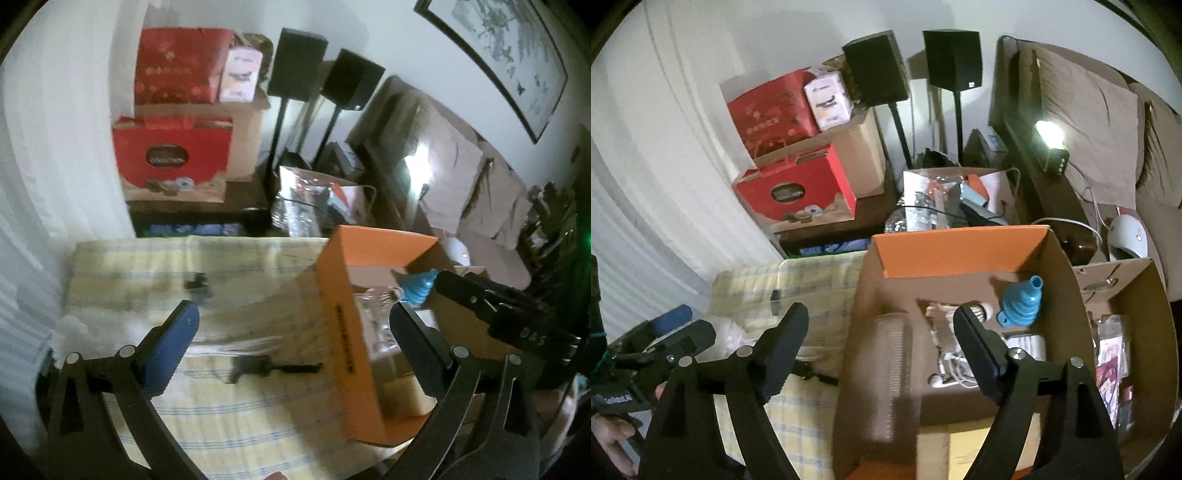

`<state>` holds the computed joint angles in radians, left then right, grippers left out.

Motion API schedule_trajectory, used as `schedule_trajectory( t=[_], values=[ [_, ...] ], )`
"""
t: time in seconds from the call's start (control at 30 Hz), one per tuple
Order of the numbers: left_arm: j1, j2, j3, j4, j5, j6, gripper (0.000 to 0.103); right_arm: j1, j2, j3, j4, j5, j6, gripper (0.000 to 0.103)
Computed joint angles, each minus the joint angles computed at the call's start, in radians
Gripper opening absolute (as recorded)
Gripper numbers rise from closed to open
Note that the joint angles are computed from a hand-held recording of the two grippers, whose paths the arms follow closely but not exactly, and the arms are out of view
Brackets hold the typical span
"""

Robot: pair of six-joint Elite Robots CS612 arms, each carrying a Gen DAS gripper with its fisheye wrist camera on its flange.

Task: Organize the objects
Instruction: 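Withdraw both tools from the box back over the table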

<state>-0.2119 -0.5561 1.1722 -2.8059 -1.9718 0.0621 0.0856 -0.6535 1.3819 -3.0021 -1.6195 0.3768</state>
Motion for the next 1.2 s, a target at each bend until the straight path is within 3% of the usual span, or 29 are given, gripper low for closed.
schedule_trajectory(
  t=[0.37, 1.2],
  values=[
    [0.028, -0.004, 0.001, 0.011, 0.030, 0.021, 0.103, 0.040, 0.025, -0.055, 0.039, -0.015, -0.049, 0.084],
    [0.101, 0.101, -0.121, 0.126, -0.001, -0.004, 0.103, 0.072, 0.158, -0.254, 0.186, 0.133, -0.110, 0.081]
  ],
)
